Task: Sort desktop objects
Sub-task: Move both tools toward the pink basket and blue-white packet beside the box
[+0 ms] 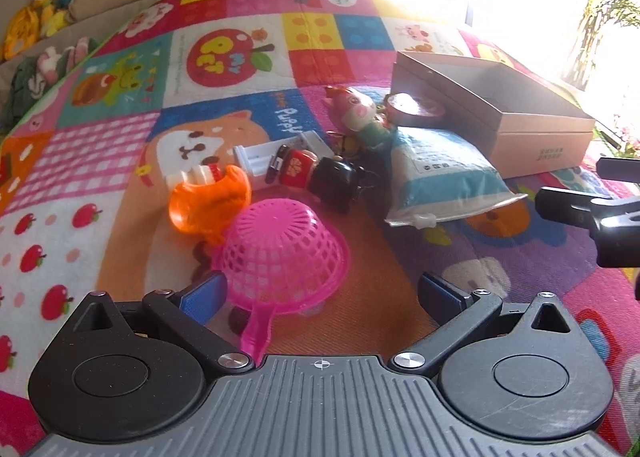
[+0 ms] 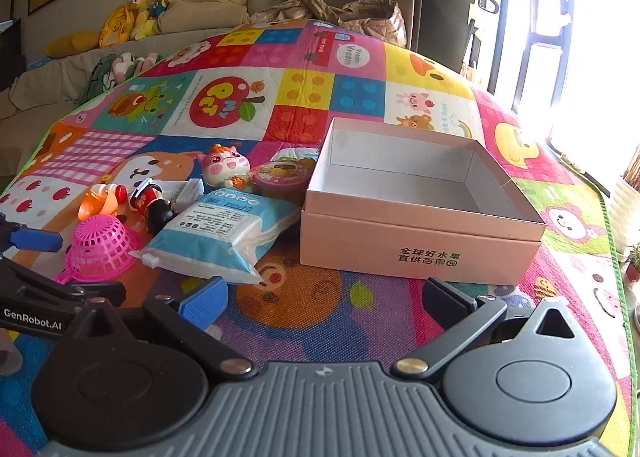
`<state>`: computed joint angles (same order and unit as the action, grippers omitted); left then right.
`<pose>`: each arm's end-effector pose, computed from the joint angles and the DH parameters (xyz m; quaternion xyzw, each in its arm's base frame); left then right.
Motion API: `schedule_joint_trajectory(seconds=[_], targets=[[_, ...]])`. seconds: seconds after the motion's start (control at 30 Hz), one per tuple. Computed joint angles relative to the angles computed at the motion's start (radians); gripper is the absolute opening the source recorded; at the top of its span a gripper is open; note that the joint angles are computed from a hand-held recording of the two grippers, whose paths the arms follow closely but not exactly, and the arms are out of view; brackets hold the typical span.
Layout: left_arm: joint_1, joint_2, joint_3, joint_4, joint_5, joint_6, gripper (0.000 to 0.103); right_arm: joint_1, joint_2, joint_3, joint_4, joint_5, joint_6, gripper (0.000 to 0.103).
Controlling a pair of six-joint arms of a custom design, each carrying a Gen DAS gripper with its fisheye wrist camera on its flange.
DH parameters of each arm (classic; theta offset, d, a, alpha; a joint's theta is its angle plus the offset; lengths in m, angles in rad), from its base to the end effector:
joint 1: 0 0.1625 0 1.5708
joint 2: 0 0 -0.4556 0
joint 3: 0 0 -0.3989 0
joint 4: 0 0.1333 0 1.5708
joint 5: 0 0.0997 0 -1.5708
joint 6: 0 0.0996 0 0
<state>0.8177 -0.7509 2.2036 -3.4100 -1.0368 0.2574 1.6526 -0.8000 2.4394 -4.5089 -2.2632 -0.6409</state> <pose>-0.2110 -0.4941 0.0354 0.4138 0.8529 -0.2431 0.2056 0.1014 -0.3837 0.1668 0.0729 -0.7734 0.4721 0.4167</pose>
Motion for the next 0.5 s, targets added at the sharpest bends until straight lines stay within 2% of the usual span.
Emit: schedule_joint_trajectory(seconds=[0.1,0.17,0.33,0.43,0.5], targets=[[0.005,-0.028,0.029,-0.004,-0.077,0.02,0.103,-0.014,0.015,0.004,-0.056,0.026,0.009,0.103],[0.007,-0.046,0.05,-0.026,-0.094,0.026,0.103,-0.018,0.013,0.008,-0.05,0.043,0.01,0.103],[0.004,-0.053,0.059,-0.137,0.03,0.047,0.103,-0.006,-0.005,0.011,0.066,0.088,-0.029,0.103],[0.02,-0.071,0.043,-0.136,0.057,0.028,0.103,0.004,-0.011,-0.026,0.134,0.09,-0.039,0.103],[0.025,-0.078,0.042,-0.149,0.064,0.032,0.103,0.013,-0.03,-0.07,0.236,0.089,-0.009,0.103]])
